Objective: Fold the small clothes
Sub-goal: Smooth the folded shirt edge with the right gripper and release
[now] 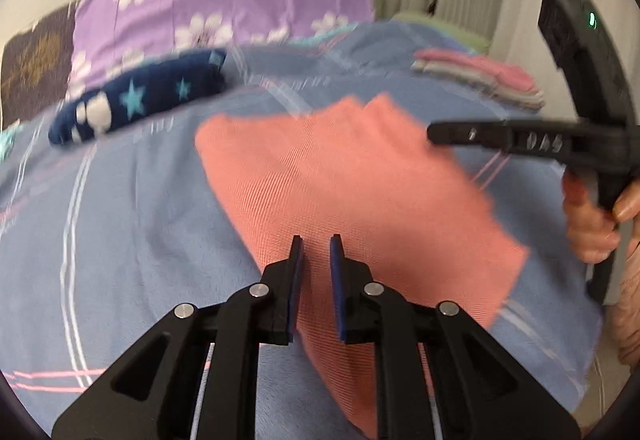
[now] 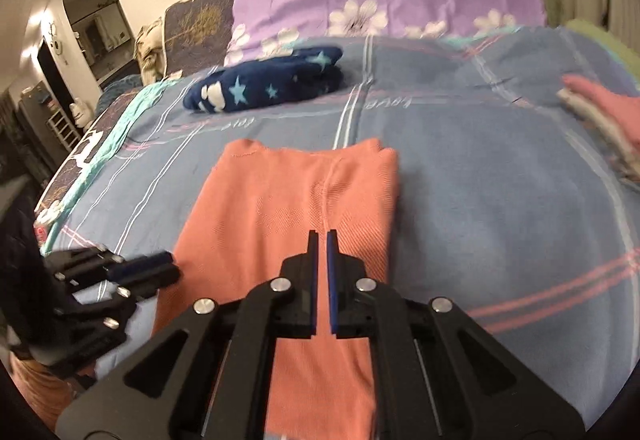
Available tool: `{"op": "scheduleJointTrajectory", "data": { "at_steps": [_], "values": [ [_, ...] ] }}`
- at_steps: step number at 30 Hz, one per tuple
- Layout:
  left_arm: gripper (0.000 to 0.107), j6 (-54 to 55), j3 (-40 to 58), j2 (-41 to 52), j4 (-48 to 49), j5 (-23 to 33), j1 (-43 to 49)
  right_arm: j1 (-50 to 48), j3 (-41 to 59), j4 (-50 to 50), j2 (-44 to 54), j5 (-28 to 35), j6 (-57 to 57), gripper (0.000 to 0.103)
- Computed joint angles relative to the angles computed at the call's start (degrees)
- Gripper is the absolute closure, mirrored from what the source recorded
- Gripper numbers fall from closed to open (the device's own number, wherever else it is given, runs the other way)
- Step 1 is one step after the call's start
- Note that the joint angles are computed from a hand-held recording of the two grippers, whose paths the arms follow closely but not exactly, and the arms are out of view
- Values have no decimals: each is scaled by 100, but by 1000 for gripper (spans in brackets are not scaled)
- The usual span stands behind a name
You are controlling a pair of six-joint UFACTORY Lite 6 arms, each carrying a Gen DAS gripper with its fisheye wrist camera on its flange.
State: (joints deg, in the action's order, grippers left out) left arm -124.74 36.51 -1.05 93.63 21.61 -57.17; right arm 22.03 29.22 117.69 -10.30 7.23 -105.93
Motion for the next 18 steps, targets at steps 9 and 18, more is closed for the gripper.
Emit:
{"op": "scheduleJointTrajectory", "data": {
  "at_steps": [9, 18],
  "values": [
    [86, -570, -266, -172, 807, 23, 25, -209, 64, 3256, 468, -8, -3348, 94],
    [72, -931, 246, 434, 1563, -387, 834, 121, 1627, -637, 1885, -121, 534, 94]
  ]
}}
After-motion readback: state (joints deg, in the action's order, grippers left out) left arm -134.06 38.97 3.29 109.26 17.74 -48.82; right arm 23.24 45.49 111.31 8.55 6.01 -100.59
